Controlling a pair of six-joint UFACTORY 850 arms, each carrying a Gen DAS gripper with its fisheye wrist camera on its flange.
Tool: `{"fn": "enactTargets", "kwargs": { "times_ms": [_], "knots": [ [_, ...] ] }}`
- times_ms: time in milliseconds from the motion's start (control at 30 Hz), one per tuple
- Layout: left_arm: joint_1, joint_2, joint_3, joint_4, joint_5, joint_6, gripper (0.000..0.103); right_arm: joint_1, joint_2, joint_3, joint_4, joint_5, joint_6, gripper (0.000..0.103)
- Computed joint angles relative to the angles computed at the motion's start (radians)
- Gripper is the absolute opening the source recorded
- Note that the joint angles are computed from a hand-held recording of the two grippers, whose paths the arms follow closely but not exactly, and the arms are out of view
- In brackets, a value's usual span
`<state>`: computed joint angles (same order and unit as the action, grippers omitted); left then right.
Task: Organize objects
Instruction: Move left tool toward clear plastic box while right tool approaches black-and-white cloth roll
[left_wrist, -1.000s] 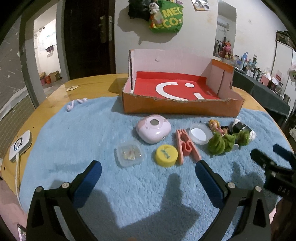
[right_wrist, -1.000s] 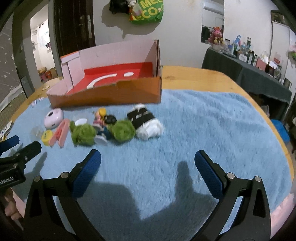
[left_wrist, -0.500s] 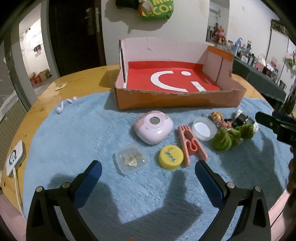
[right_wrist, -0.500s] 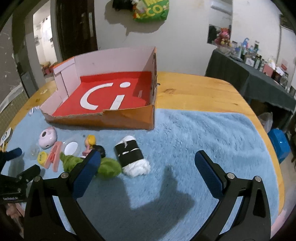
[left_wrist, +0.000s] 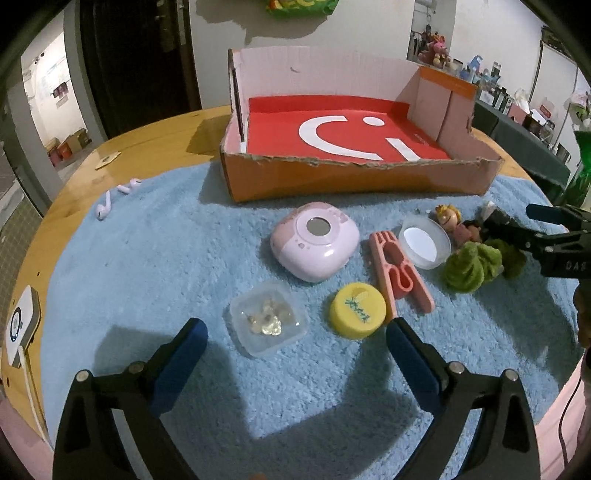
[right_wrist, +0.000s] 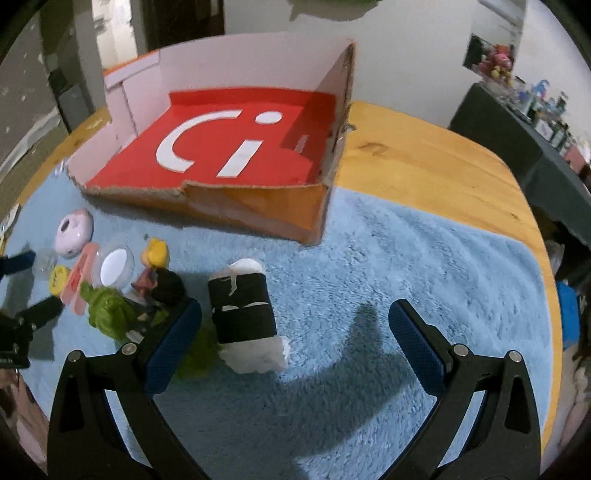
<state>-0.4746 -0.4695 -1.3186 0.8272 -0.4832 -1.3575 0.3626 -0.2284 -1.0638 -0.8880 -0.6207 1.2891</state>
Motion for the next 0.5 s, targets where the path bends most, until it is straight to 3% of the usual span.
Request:
{"fn": "enactTargets", "kwargs": {
  "times_ms": [200, 333, 500],
  "knots": [
    [0.003, -0.007, -0.007, -0.001, 0.009, 0.014, 0.092, -0.006, -0.016, -0.009, 0.002, -0.007, -0.036, 0.103],
    [0.004, -0.001, 0.001, 0.011, 0.041, 0.015, 0.08, 0.012, -0.016, -0.003, -0.067, -0.021, 0.002, 0.102],
    [0.005, 0.011, 0.013, 0.034, 0.063, 0.008, 0.072, 0.029, -0.015, 0.002, -0.123, -0.016, 0.019, 0.078]
  ]
}}
